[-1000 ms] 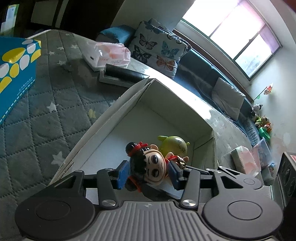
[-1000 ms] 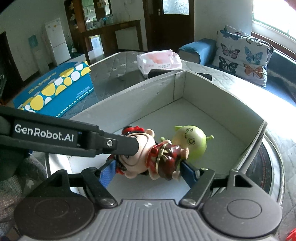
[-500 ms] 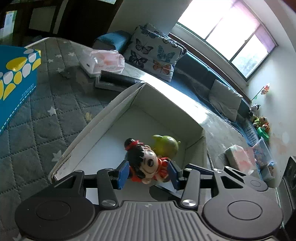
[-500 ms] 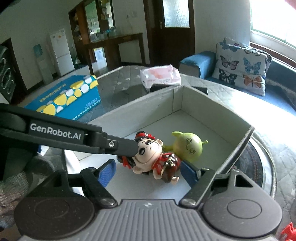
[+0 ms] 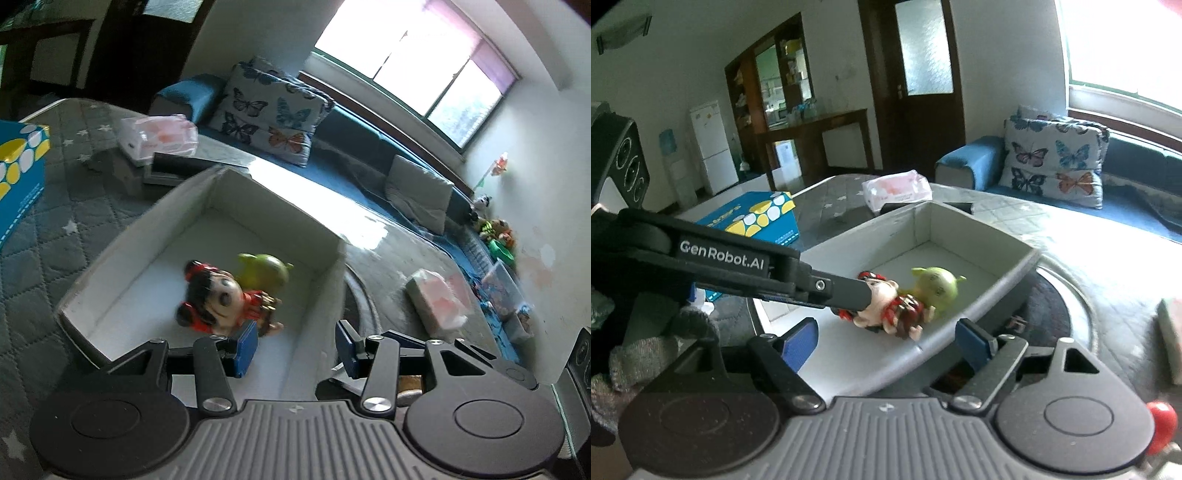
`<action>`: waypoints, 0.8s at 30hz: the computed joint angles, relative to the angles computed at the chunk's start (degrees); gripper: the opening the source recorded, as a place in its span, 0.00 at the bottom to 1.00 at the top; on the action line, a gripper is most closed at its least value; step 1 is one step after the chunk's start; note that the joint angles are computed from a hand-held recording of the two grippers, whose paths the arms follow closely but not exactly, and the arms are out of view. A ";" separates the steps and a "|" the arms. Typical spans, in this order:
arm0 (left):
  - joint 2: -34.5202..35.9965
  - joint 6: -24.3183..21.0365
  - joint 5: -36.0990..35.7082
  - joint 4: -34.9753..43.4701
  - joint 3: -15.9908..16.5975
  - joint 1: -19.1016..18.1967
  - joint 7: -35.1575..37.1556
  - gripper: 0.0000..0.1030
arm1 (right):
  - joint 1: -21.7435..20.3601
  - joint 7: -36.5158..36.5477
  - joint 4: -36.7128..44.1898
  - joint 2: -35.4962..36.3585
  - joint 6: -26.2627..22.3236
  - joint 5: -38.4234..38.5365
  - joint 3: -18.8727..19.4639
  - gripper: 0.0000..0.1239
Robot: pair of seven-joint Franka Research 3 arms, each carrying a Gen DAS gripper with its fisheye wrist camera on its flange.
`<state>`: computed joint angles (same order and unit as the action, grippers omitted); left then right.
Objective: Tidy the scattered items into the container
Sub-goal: 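Open the left gripper and withdraw it toward the remaining toys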
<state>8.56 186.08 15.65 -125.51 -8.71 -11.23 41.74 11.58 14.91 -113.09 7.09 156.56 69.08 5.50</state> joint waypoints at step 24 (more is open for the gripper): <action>14.48 -5.45 -6.66 12.78 -21.35 8.51 13.05 0.47 | -4.16 -16.29 -13.16 -8.00 8.78 17.97 -7.05 0.75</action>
